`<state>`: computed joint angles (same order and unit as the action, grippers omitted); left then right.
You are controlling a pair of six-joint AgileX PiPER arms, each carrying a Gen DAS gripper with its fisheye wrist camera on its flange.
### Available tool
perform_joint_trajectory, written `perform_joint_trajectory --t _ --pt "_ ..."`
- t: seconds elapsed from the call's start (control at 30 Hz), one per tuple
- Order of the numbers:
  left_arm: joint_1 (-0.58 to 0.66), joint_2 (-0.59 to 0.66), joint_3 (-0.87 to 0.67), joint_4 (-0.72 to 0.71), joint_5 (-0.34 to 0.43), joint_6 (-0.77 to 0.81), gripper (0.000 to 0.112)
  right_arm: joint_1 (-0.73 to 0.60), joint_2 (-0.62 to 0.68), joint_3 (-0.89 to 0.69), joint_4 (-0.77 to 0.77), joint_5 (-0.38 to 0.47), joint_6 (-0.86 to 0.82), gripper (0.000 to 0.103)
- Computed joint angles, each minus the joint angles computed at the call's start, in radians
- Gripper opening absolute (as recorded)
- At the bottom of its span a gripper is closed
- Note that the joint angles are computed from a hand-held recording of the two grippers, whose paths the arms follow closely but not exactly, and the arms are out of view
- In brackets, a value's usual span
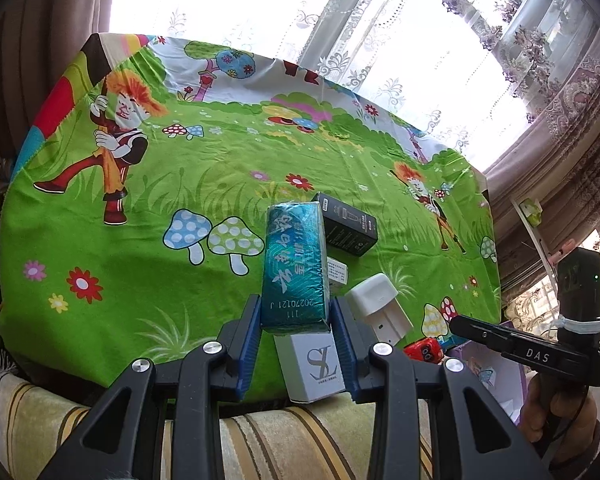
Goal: Organize rigid objects
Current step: 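Lift the teal box and red car and carry both toward the purple-rimmed box, then lower the teal box and red car into the purple-rimmed box, open both tools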
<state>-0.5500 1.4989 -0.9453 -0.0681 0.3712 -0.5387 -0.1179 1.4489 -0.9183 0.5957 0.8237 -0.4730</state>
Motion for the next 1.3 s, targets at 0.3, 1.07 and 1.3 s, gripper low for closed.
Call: perform_joint_trajectory --t 0.3,1.07,1.3 --pt "-0.047 -0.066 0.067 0.013 -0.022 -0.053 0.036 -0.046 -0.047 0.027 0.036 0.027 -0.039 0.016" --pt "-0.193 -0.05 0.001 0.089 0.003 -0.143 0.036 -0.494 -0.14 0.026 0.101 0.275 -0.267 0.016" --pt "-0.258 -0.016 -0.046 0.118 0.017 -0.18 0.036 -0.764 -0.123 0.006 0.095 0.379 -0.398 0.016"
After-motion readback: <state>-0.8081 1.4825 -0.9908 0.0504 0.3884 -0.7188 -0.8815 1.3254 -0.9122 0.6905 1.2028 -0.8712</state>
